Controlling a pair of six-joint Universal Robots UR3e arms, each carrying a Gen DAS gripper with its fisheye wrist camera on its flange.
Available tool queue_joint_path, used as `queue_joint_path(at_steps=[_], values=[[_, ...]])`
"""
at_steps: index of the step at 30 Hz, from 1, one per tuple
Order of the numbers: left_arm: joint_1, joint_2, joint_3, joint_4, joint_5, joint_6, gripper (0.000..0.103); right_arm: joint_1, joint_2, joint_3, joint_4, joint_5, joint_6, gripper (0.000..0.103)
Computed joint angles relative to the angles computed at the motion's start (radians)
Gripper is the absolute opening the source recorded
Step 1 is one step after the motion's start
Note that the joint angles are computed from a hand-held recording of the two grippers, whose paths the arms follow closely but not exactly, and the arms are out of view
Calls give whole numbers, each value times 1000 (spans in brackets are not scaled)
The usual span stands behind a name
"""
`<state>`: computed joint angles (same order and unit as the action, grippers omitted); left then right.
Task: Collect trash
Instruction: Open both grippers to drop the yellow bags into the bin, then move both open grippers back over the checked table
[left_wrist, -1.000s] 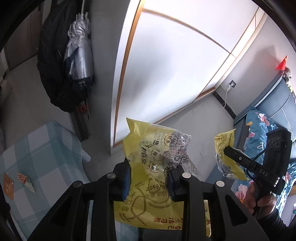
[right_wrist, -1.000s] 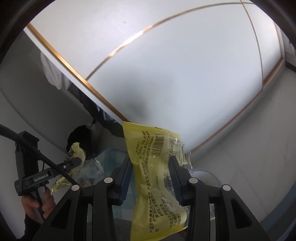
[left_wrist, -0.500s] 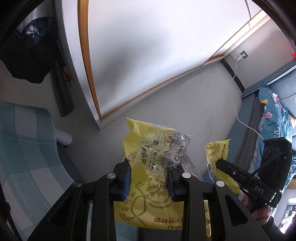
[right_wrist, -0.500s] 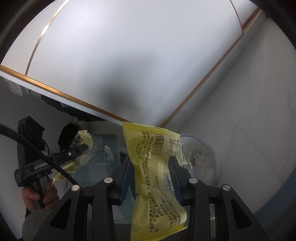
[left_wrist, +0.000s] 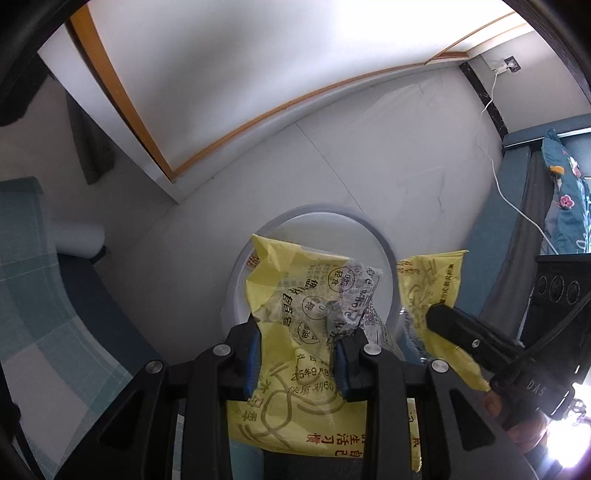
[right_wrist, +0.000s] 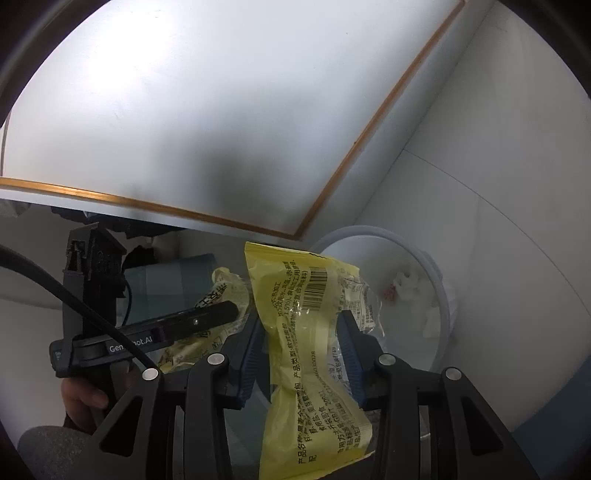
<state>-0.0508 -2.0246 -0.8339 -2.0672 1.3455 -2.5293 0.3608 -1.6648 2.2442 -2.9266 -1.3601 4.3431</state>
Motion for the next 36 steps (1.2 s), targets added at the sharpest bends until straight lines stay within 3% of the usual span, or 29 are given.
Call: queue_joint_path(at_steps=[9,11,23,25,31,36], values=[[-46,-55,-38,-8,69,-32,28,-63,62,65,-118,71,38,45],[-65,-72,-38,0,79,-51,28,-66,68,70,-114,76,48,50],[-120,-27,-100,76,109,-19,64,-11,1,28,81,14,-3,57],[-105,-21,-115,92,87,0,65,-7,-40,33,116,2,-2,58],[-64,-22,-97,43,8,51,84,60,-91,-13,235,-123,1,61],[-53,-37,-52,-13,-41,60,86,91,-138,-1,264,-170,16,62]])
